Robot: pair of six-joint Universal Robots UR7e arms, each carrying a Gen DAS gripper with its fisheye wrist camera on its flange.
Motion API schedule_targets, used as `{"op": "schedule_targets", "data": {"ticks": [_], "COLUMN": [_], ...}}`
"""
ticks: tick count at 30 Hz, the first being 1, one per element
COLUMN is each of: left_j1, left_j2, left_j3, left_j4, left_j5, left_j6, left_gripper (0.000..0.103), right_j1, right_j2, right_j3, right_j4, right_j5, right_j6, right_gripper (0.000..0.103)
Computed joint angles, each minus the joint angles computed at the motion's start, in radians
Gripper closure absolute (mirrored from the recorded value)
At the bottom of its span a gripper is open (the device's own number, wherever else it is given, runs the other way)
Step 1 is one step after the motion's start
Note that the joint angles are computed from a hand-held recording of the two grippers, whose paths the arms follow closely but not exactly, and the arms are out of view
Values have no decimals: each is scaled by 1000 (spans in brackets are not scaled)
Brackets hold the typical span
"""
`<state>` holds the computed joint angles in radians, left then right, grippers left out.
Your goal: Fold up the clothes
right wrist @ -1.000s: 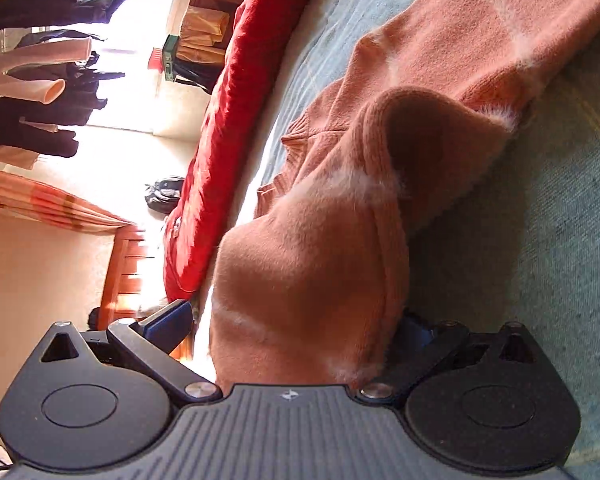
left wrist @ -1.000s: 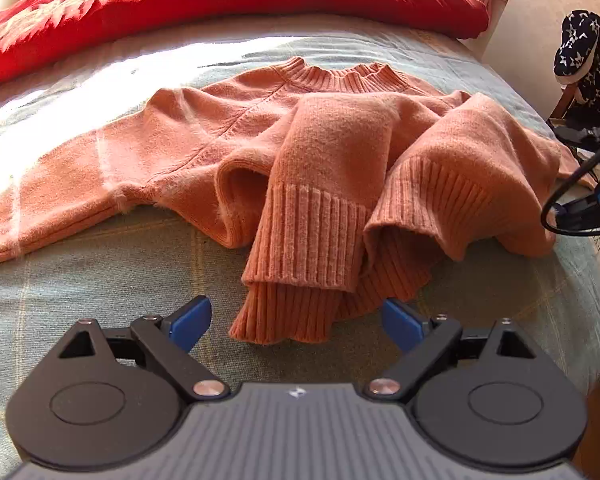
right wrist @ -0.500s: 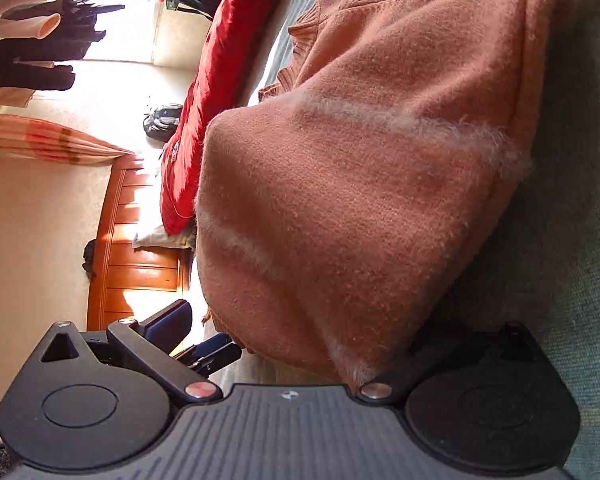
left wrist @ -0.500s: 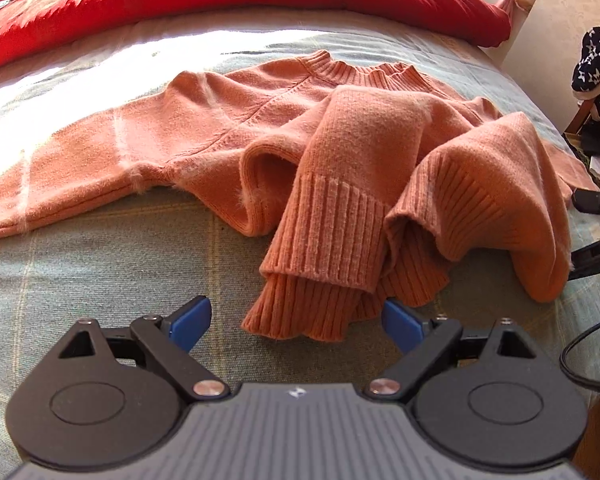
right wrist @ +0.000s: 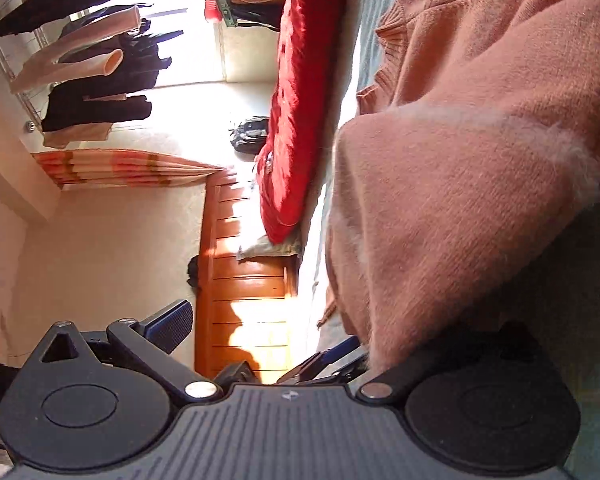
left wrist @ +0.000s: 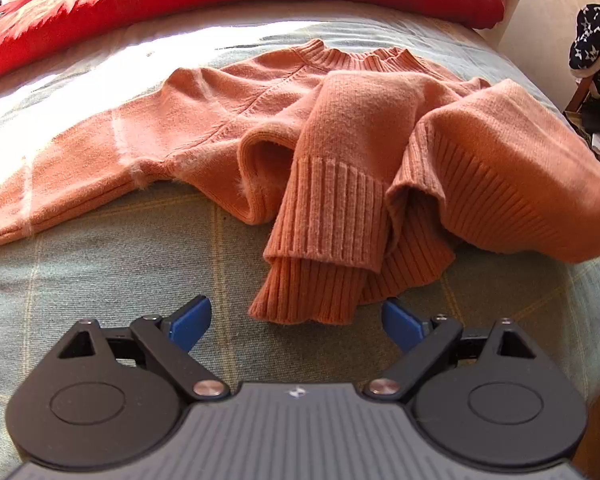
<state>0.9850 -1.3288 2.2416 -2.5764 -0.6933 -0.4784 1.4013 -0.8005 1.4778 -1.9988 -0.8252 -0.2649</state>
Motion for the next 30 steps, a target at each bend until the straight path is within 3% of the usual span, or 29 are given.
{"op": "schedule_targets", "data": {"ticks": [4,7,13,17,19,22,24,30], "left_j1": [-5,-17,-36,-44,-48,-54,-61,-73], "left_j2": [-23,-34,-50,-67,-78,-90,-101,-119], "left_j3": [1,4,9,13,15,13,14,13], "left_j4": [76,92,127,165,197,250,284,355], "left_j5": [1,9,16,0,-13,-24,-29,-15], "left_j6": [-51,-56,-47,-60,-71,-97,-125,-189], "left_gripper": [11,11,11,11,11,11,11,11], "right_j1": [13,23,33,21,23,57,79,180], "right_j2": [-28,-42,-82,-108,-110,-120,-132,-168], "right_j3": [-74,-139,-244,-280,-301,-283,-240,-90], "right_j4": [144,263,536,621,639,565,489,172], "right_j5": [33,-6,-207,-363,-488,-777,-892,-968], "right_j6": [-22,-38,-75,-30,0,45,38,-116], "right_gripper": [0,0,0,0,0,0,0,0]}}
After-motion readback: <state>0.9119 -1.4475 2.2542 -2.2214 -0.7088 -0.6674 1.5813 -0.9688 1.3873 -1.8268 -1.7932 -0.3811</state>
